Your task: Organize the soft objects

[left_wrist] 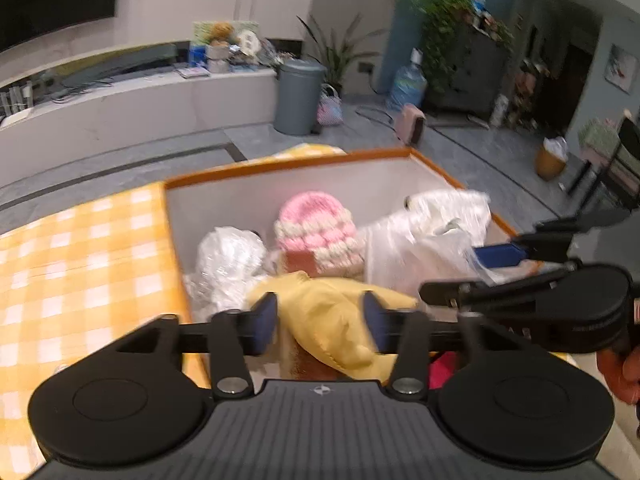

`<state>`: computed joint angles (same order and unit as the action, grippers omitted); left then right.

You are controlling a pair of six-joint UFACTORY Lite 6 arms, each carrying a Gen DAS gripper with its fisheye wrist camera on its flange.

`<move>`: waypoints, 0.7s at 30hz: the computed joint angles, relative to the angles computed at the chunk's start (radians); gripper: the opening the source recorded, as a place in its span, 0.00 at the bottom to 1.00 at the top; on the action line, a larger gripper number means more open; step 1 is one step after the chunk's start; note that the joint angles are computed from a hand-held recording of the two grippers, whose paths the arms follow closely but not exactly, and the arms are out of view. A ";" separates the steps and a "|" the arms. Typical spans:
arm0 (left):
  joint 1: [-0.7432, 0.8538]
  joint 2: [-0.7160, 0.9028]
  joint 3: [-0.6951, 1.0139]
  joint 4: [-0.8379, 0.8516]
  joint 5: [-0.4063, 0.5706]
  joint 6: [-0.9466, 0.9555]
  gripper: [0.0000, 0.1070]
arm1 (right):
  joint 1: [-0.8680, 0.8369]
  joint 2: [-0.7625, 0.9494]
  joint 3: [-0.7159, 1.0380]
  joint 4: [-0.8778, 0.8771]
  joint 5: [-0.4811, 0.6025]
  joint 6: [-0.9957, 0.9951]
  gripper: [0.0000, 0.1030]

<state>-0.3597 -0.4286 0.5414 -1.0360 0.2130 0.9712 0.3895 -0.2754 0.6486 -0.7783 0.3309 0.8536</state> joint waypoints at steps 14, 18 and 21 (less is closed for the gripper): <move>-0.004 -0.368 -0.051 0.557 0.130 -0.696 0.81 | 0.240 -0.222 -0.030 -0.060 0.287 0.171 0.92; -0.017 -0.500 -0.090 0.685 0.174 -0.852 0.82 | 0.364 -0.286 -0.056 -0.109 0.399 0.288 0.94; -0.019 -0.594 -0.110 0.765 0.223 -0.931 0.82 | 0.464 -0.341 -0.083 -0.131 0.485 0.372 0.95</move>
<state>-0.3784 -1.0229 0.4310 -0.2707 0.4357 0.0407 0.8537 -0.6160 0.5652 -0.9089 0.8155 1.2257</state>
